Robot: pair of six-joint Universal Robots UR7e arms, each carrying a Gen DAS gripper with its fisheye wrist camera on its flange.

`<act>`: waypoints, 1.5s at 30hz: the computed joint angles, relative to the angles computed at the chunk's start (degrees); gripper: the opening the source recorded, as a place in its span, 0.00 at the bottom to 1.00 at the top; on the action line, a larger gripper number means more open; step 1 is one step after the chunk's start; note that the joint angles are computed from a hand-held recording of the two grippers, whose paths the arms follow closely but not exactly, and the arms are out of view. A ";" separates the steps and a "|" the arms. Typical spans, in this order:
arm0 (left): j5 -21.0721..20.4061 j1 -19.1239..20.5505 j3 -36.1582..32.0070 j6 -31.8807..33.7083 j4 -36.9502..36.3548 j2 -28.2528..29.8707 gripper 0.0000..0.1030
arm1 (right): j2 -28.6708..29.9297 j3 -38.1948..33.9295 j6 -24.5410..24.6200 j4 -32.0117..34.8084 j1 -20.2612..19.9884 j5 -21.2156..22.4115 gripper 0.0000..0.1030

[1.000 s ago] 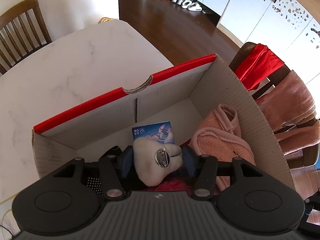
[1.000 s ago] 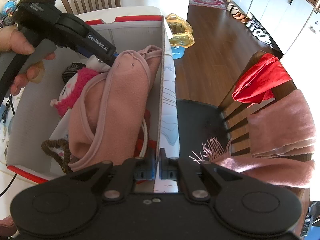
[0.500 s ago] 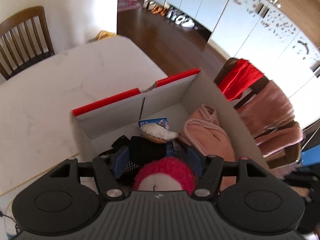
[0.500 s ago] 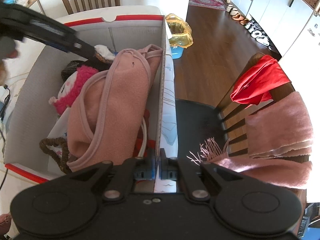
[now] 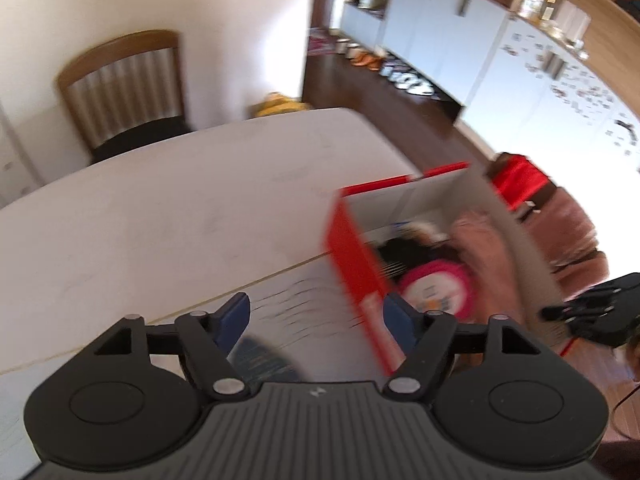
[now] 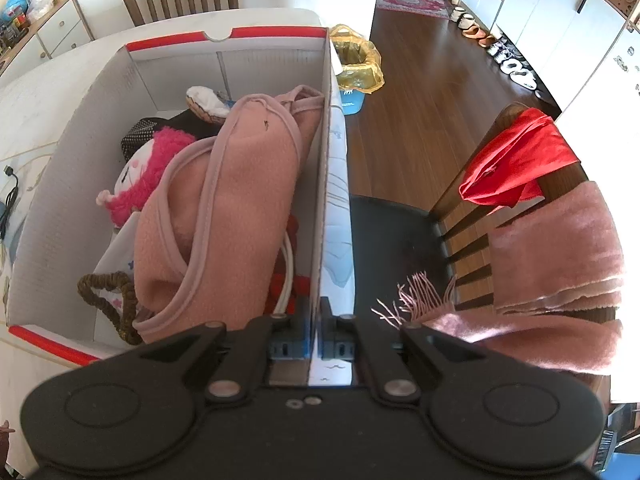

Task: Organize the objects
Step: 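Move the left tool back to the black USB cable on the mat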

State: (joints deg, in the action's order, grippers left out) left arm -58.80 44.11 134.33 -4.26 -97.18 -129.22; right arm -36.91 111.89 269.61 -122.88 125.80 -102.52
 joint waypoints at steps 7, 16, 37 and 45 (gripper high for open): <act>5.00 7.22 -1.26 2.89 2.14 -3.06 0.80 | 0.07 -0.07 -0.64 -0.20 0.08 -0.34 0.03; 8.38 18.24 3.14 10.21 -7.34 -3.20 0.98 | 0.14 0.56 -1.57 -1.63 0.13 -0.85 0.03; 9.73 32.51 5.96 12.22 -23.59 7.31 0.70 | 0.21 0.82 -2.80 -2.26 0.25 -1.10 0.03; 10.12 32.48 6.33 11.63 -23.97 8.03 0.50 | 0.31 0.70 -2.99 -1.98 0.30 -1.14 0.03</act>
